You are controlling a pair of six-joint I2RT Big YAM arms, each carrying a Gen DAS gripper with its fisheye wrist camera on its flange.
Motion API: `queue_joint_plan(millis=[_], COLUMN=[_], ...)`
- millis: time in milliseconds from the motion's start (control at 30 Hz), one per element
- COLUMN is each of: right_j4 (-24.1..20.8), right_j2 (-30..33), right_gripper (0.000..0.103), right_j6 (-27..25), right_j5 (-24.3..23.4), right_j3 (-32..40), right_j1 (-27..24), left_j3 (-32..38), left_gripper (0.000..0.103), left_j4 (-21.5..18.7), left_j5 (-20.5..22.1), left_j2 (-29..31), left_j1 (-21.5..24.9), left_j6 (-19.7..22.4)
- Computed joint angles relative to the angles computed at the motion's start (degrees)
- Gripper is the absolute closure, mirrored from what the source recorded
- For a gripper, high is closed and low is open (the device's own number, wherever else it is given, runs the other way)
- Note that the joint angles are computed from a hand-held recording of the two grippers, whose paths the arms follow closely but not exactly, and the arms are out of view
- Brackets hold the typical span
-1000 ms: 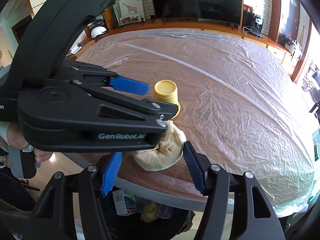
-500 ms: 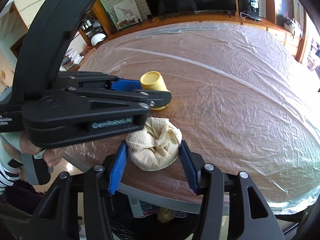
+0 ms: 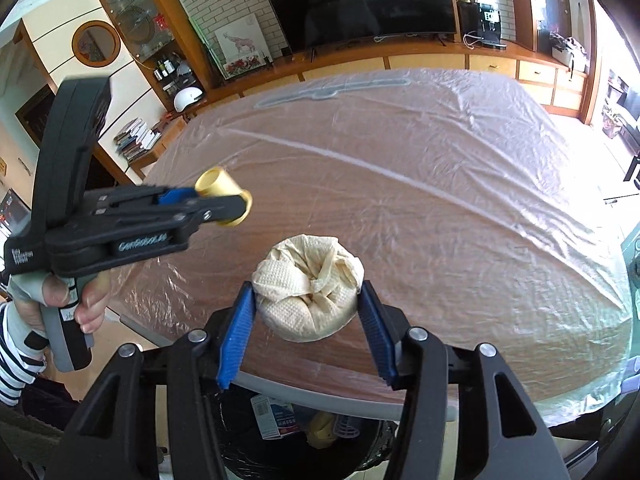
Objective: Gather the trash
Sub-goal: 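Carry the yellow cup and tan paper with both tools over the black bin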
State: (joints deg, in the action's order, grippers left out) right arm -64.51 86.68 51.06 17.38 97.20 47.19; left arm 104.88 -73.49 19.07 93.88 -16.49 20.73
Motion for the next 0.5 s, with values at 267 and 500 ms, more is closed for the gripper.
queue_joint_plan(millis=[267,500], right_j4=[-1.0,-1.3], right_j2=[-1.5,-1.9], right_gripper=[0.052,0.052], right_j6=[-1.1,-3.2], right_j5=[1.6,1.2], right_j3=[0.8,1.7], right_j1=[1.1,1.6], left_j3=[-4.1,-7.6], left_gripper=[0.067,0.067], left_j4=[1.1,1.1], left_j5=[1.4,2.5], left_j2=[-4.4,-8.1], left_j1=[1.6,3.1], left_j6=[-0.7,-1.0])
